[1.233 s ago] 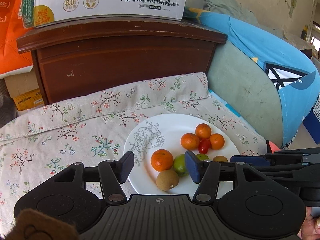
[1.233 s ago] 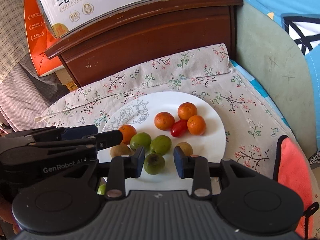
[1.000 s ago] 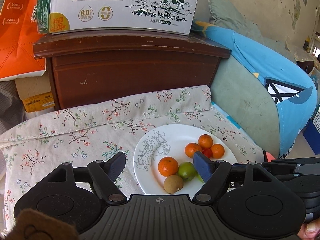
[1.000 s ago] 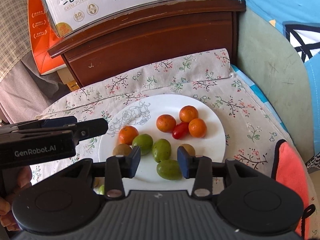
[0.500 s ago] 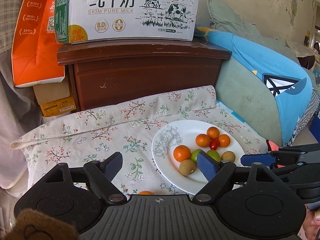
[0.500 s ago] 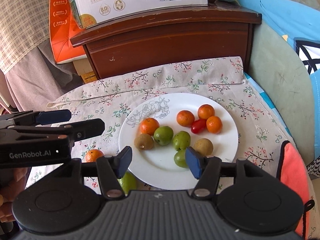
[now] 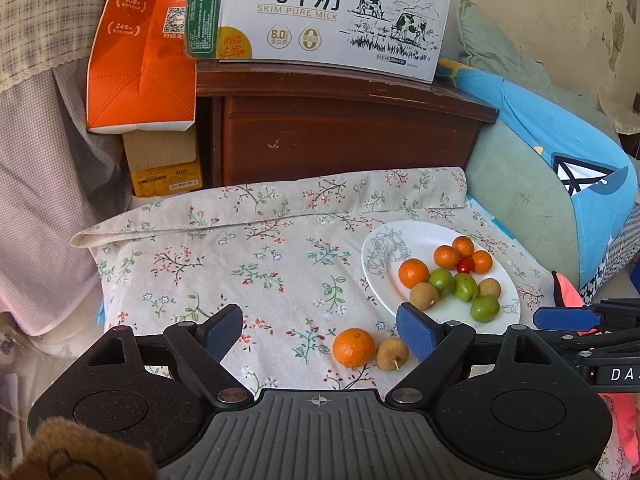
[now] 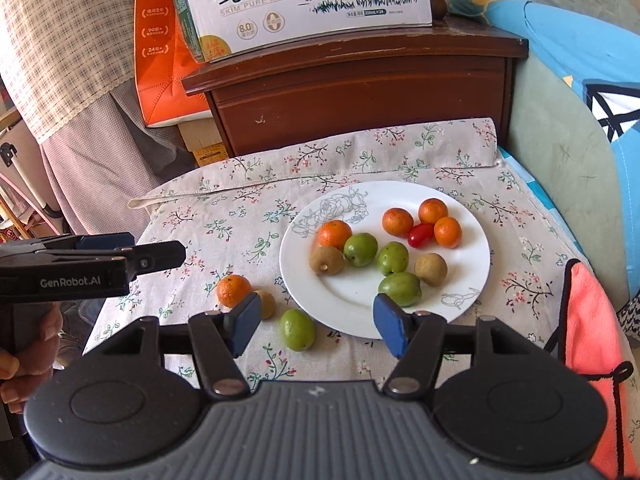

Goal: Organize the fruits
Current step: 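Move both open tools back toward the remaining fruits, then grasp a green jujube with the right tool while the left tool grasps a cherry tomato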

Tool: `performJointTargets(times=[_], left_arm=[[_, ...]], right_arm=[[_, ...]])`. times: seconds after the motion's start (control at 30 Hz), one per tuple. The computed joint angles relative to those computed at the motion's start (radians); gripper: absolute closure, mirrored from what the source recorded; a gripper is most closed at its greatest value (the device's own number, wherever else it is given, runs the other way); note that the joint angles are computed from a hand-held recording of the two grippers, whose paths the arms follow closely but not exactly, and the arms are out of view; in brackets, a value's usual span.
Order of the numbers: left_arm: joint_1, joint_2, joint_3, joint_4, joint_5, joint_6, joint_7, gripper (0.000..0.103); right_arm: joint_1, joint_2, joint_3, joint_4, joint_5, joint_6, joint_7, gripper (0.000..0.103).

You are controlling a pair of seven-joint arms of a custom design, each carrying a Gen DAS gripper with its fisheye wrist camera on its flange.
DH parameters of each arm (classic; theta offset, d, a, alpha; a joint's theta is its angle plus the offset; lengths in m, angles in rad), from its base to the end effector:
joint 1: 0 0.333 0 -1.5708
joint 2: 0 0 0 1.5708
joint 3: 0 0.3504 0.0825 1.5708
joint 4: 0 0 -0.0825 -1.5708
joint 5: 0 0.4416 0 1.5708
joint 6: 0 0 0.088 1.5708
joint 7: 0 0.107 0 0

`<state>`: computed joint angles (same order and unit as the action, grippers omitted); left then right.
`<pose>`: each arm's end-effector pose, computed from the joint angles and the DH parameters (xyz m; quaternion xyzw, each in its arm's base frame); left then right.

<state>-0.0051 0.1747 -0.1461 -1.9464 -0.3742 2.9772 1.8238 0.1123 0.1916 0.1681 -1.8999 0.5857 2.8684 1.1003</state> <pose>0.6940 -0.0744 0.4959 -0.6251 0.6562 -0.3579 0.2249 0.6875 0.1584 0.4913 -0.7157 0.5669 -0.1561 0.3769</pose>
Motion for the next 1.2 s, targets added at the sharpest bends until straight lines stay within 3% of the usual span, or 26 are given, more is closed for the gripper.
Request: performJointTargets(times=[0.27, 0.67, 0.9, 1.2], left_arm=[[0.001, -0.039, 0.005, -0.068, 0.002, -0.03, 0.006, 0.018], [-0.025, -0.033, 0.02, -0.089, 0.088, -0.097, 0.001, 0.021], [-0.028, -0.02, 0.024, -0.08, 0.116, -0.123, -0.028, 0.034], [-0.038, -0.011, 0.031, -0.082, 0.16, -0.101, -0.07, 0.043]], right_arm=[[0.015, -0.011, 0.003, -0.026, 0.009, -0.032, -0.027, 0.041], [0.025, 0.055, -0.009, 0.021, -0.091, -0.073, 0.111, 0.05], [0.017, 0.092, 0.009, 0.051, -0.119, -0.073, 0.138, 0.053], [0.009, 0.116, 0.025, 0.065, -0.162, -0.058, 0.173, 0.061]])
